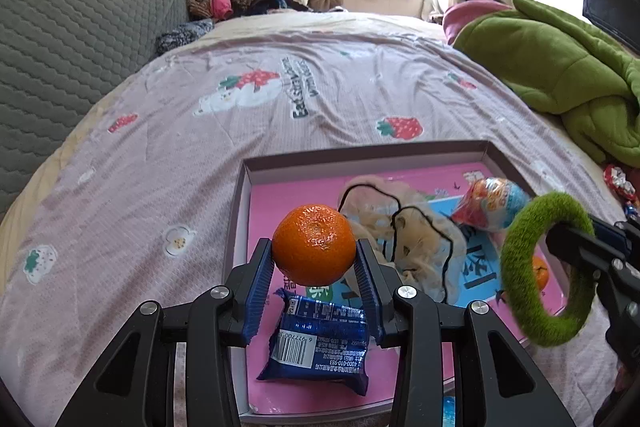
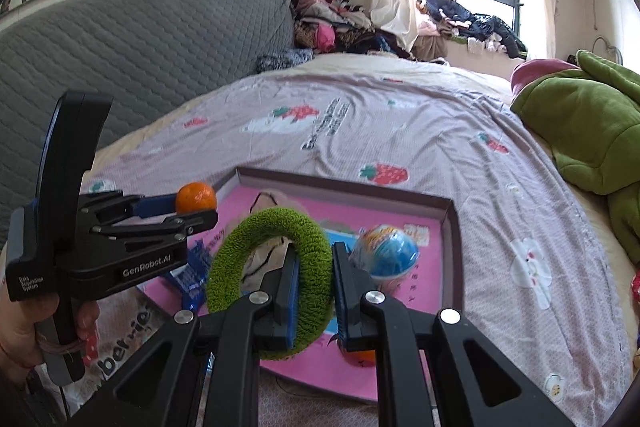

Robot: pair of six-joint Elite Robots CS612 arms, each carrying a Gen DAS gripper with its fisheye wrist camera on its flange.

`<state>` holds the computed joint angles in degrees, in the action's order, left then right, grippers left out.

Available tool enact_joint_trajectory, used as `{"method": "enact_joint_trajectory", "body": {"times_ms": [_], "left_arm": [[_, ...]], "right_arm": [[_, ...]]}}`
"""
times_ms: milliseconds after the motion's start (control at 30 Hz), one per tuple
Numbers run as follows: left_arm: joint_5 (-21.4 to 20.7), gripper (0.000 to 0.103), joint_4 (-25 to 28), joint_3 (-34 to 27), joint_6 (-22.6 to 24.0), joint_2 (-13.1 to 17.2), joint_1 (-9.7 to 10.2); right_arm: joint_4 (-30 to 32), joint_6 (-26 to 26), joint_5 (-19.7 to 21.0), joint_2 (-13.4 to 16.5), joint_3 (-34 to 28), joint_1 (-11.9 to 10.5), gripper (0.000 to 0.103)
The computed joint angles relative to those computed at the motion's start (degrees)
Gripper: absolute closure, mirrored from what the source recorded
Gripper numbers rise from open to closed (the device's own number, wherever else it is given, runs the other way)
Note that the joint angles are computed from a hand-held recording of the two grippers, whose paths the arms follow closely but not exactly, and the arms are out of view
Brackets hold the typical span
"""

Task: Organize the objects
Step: 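Carry the green ring and orange over the tray with both grippers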

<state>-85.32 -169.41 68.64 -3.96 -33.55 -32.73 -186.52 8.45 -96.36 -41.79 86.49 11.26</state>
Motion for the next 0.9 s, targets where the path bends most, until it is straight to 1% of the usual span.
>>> {"method": "enact_joint_trajectory", "body": {"times_ms": [133, 367, 533, 900], "left_arm": [[-0.3, 0.061, 1.1, -0.6, -0.1, 0.6, 0.04], [-1.2, 0.061, 3.0, -1.7, 0.1, 1.4, 0.14], [-1.4, 0.061, 4.2, -2.4, 0.3, 1.9, 0.08], [-1.4, 0.061, 7.4, -4.1, 0.5, 3.0, 0.01]], "right_arm": [[3.0, -1.0, -0.4, 0.5, -0.8, 0.3, 0.088], [7.4, -1.0, -0.4, 1.5, -1.7, 0.4, 0.088], [8.6, -1.0, -0.7, 1.8, -2.0, 0.5, 0.088], [10.0, -0.8, -2.7, 2.4, -2.7, 0.9, 0.088]]}}
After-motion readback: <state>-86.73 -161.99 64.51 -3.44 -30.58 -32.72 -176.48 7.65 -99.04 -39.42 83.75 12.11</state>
